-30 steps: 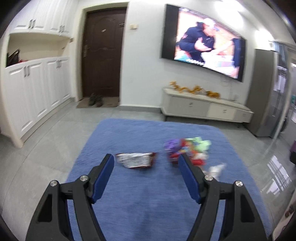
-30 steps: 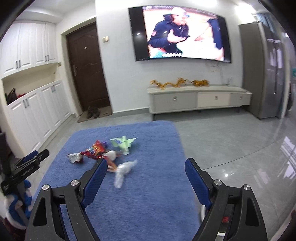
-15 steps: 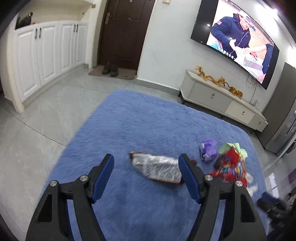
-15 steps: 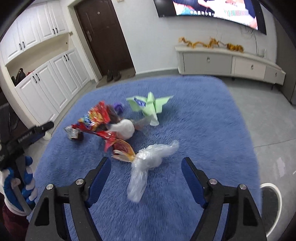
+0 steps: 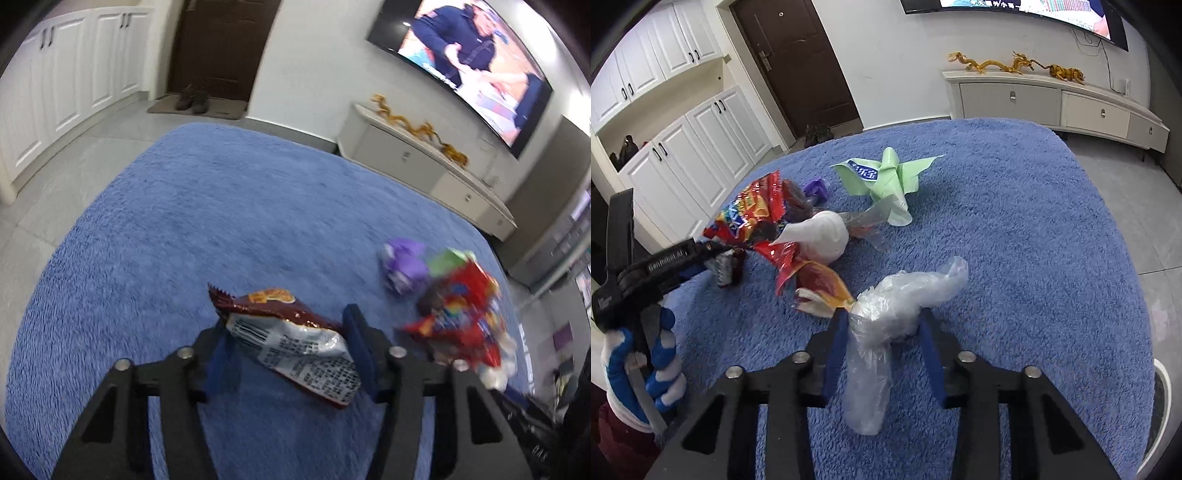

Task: Collect trash
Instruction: 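Grasp the silver wrapper with left tool while right tool grasps clear plastic, then carry both items to the black bin and open both tools over it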

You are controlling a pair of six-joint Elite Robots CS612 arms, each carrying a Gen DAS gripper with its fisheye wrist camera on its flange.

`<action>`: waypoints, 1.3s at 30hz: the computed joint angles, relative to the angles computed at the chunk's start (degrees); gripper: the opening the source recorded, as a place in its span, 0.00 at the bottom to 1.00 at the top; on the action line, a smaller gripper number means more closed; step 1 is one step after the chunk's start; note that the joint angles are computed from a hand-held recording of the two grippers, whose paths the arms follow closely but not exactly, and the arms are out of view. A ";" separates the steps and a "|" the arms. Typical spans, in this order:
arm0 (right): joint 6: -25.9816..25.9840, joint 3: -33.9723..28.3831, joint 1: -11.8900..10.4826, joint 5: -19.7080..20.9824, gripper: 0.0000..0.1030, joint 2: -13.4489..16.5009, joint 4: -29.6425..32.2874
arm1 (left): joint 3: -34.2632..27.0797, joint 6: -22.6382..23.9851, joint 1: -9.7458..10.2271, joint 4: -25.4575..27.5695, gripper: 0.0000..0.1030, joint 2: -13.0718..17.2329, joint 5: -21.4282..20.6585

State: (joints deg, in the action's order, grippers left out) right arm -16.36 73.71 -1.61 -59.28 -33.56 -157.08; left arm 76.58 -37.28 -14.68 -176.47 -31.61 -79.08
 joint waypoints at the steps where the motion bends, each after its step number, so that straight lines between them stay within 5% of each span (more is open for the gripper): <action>1: -0.08 0.73 -0.19 0.43 0.32 -0.36 -0.66 | 0.75 1.14 -0.37 -0.63 0.46 -0.30 0.41; 13: 1.03 12.27 -4.58 6.13 0.32 -6.98 -11.82 | 12.62 4.80 -4.42 -11.35 0.42 -7.61 3.83; 20: 4.82 16.31 -8.43 2.13 0.32 -8.88 -19.29 | 9.74 11.45 -7.79 -12.75 0.42 -8.25 -4.10; 30: 18.01 14.64 -15.14 -7.98 0.32 -5.51 -19.42 | -12.68 22.60 -14.05 5.63 0.42 1.59 -17.03; 39: 20.98 9.90 -17.99 -12.90 0.34 -1.14 -11.52 | -39.97 25.67 -18.47 29.92 0.44 15.96 -16.83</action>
State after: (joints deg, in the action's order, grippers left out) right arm 4.62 83.60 -19.61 -72.18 -34.70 -168.60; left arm 36.61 -11.61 -33.15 -146.56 -15.65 -95.91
